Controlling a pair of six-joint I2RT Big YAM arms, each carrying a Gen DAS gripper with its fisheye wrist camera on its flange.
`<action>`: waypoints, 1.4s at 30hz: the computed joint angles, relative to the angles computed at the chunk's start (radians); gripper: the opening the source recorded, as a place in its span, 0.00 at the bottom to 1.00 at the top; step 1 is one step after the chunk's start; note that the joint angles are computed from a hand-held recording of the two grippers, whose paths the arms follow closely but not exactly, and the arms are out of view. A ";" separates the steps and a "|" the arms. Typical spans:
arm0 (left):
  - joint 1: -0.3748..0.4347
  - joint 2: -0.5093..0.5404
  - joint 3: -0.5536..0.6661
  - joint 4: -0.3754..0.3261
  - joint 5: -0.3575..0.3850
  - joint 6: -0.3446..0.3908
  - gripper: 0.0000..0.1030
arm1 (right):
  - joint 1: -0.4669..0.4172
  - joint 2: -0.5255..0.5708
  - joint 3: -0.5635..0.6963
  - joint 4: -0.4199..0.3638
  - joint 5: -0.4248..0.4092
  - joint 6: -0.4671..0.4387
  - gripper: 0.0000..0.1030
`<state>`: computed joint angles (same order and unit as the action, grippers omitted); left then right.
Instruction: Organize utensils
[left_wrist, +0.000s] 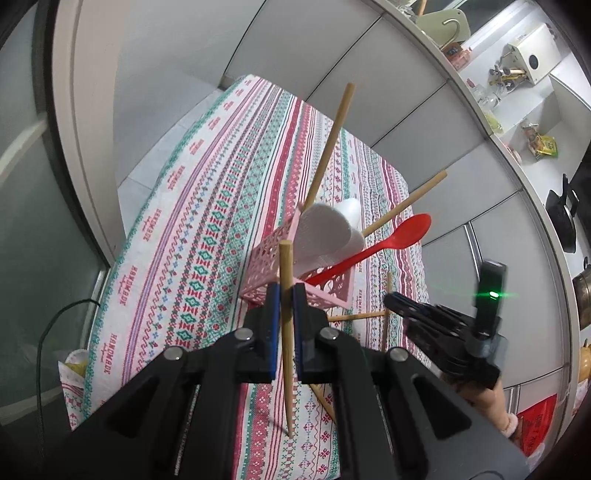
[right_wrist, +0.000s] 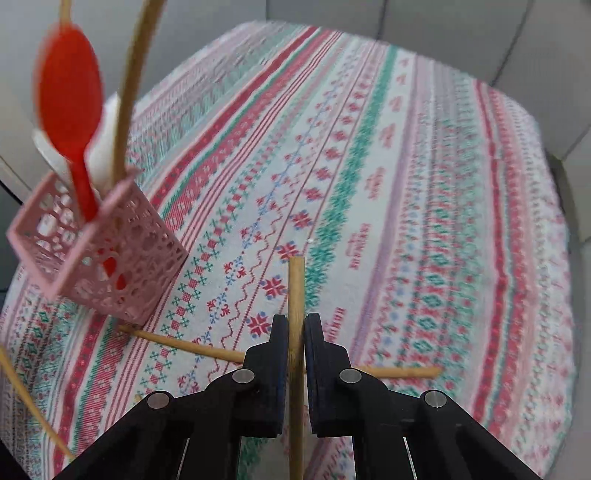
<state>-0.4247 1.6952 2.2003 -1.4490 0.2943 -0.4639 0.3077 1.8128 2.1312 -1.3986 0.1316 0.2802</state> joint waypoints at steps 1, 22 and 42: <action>0.000 0.000 0.006 0.001 -0.002 0.006 0.07 | 0.001 -0.017 -0.014 0.016 0.007 0.008 0.07; -0.052 -0.034 0.150 0.172 -0.144 0.120 0.07 | 0.093 -0.246 -0.088 0.321 0.142 0.094 0.07; -0.101 0.089 0.305 0.190 -0.293 0.293 0.07 | 0.111 -0.256 -0.070 0.514 0.171 0.088 0.07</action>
